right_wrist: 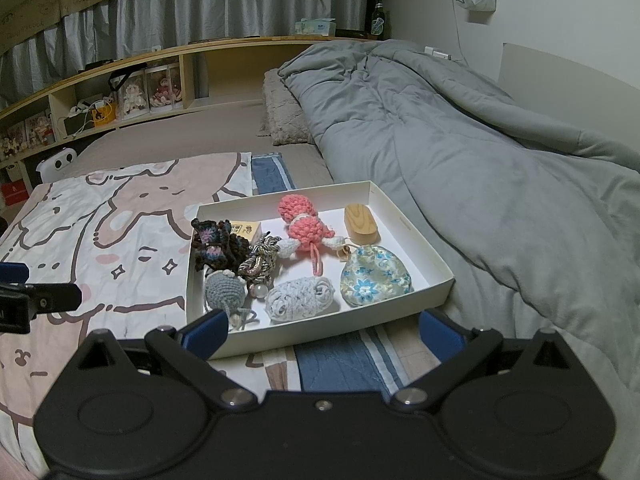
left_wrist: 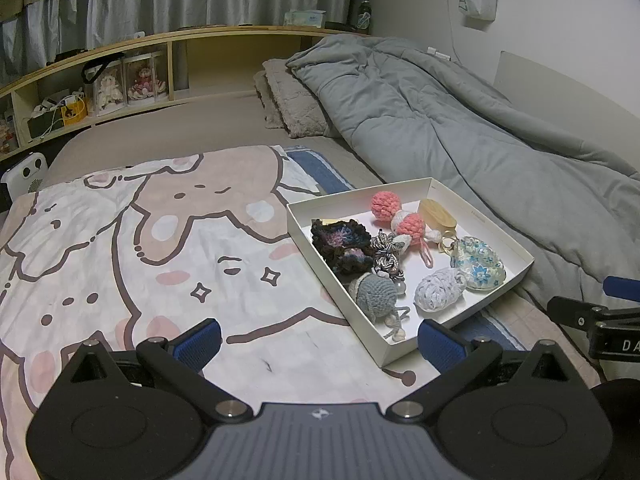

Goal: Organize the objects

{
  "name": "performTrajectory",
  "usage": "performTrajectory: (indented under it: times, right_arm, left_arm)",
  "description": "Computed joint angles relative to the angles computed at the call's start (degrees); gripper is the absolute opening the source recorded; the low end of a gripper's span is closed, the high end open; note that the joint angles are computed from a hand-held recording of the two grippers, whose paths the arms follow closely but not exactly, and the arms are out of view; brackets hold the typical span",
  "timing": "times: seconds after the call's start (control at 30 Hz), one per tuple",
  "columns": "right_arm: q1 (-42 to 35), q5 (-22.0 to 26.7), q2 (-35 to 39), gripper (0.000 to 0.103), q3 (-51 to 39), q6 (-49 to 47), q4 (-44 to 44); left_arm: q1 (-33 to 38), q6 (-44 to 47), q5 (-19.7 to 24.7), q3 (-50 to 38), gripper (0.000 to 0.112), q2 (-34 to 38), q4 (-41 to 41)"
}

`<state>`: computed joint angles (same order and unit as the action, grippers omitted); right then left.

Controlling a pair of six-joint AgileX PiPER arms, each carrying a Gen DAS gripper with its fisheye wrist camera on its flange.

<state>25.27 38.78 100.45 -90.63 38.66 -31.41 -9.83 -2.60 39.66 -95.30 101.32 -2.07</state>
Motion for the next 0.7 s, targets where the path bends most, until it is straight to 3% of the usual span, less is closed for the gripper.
performTrajectory:
  times: [0.7]
  right_arm:
    - [-0.4, -0.3, 0.1, 0.103, 0.1, -0.4, 0.3]
  left_arm:
    - [0.0, -0.3, 0.8, -0.3, 0.103, 0.2, -0.4]
